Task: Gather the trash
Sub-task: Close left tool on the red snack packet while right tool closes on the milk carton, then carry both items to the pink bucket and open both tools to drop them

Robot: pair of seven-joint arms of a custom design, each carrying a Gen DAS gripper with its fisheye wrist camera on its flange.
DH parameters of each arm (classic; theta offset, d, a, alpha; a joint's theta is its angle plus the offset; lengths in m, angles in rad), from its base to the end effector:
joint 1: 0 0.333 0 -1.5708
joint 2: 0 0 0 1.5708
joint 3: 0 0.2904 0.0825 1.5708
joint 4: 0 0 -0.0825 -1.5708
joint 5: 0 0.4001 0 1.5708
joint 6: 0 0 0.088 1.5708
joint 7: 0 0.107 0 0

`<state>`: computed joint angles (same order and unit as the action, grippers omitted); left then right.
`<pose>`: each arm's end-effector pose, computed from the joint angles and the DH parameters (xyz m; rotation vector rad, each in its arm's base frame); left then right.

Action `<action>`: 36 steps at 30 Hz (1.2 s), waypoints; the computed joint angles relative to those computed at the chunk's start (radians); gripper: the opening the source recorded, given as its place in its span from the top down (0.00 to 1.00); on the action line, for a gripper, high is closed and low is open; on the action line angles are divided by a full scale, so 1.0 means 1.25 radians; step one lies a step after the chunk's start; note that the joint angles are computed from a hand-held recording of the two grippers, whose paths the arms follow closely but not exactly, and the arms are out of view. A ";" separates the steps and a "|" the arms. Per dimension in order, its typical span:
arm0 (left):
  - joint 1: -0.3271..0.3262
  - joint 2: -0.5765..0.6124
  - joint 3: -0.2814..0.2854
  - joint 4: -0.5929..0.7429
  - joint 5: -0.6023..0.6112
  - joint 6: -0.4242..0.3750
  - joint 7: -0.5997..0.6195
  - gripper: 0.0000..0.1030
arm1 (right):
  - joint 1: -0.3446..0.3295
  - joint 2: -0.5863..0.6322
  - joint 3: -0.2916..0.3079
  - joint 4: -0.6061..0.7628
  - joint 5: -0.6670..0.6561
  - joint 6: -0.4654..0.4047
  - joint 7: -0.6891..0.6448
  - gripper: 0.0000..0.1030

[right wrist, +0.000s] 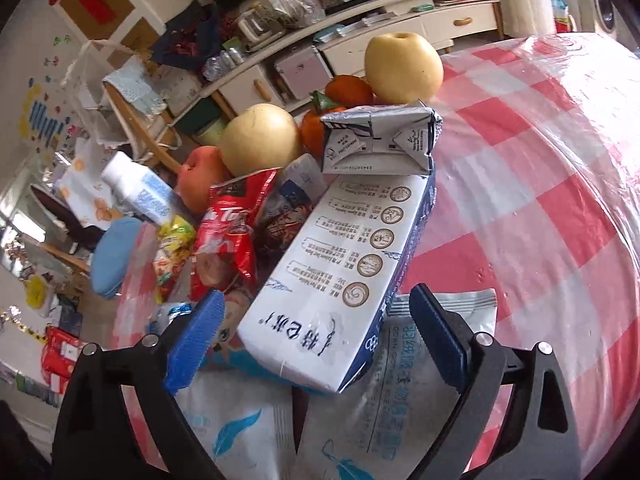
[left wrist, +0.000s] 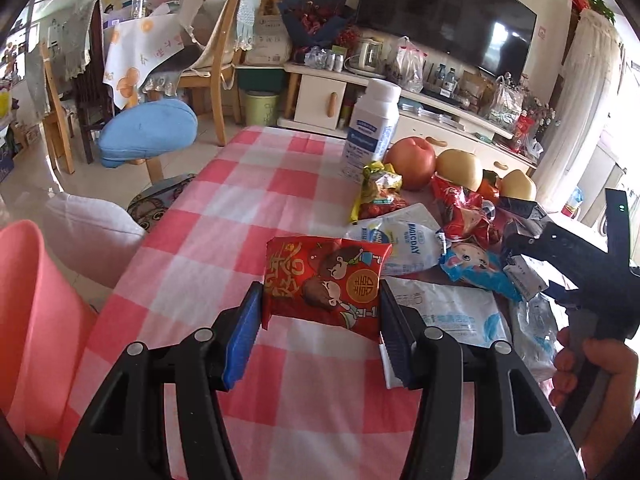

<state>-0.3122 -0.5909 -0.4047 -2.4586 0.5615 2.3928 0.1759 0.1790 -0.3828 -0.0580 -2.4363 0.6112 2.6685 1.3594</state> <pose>0.3360 -0.3030 0.5141 -2.0277 1.4110 -0.7702 0.4906 0.0415 0.4785 -1.5852 1.8116 -0.1577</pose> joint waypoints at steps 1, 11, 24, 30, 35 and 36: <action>-0.001 -0.003 0.000 -0.001 0.001 -0.004 0.003 0.45 | -0.010 0.002 0.012 -0.002 -0.022 0.007 0.016 0.09; -0.007 -0.056 0.022 -0.045 -0.031 0.023 0.010 0.44 | -0.023 -0.049 0.021 -0.071 -0.124 0.062 0.064 0.40; 0.003 -0.115 0.018 -0.072 -0.061 0.039 0.009 0.44 | 0.017 -0.282 -0.023 -0.189 -0.089 0.007 -0.028 0.41; 0.011 -0.190 0.016 -0.100 -0.064 0.008 -0.018 0.44 | 0.108 -0.369 -0.023 -0.191 -0.031 -0.044 -0.090 0.41; 0.021 -0.309 0.027 -0.143 -0.073 -0.085 -0.032 0.44 | 0.225 -0.362 0.000 -0.137 0.038 -0.084 -0.147 0.40; 0.024 -0.335 0.029 -0.151 -0.076 -0.113 -0.035 0.44 | 0.248 -0.351 0.008 -0.121 0.051 -0.090 -0.161 0.40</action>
<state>-0.2825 -1.0098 -0.3681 -2.6477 0.4666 2.2512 0.1320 0.4884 -0.8221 -0.0486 -2.5878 0.6744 2.5556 1.1582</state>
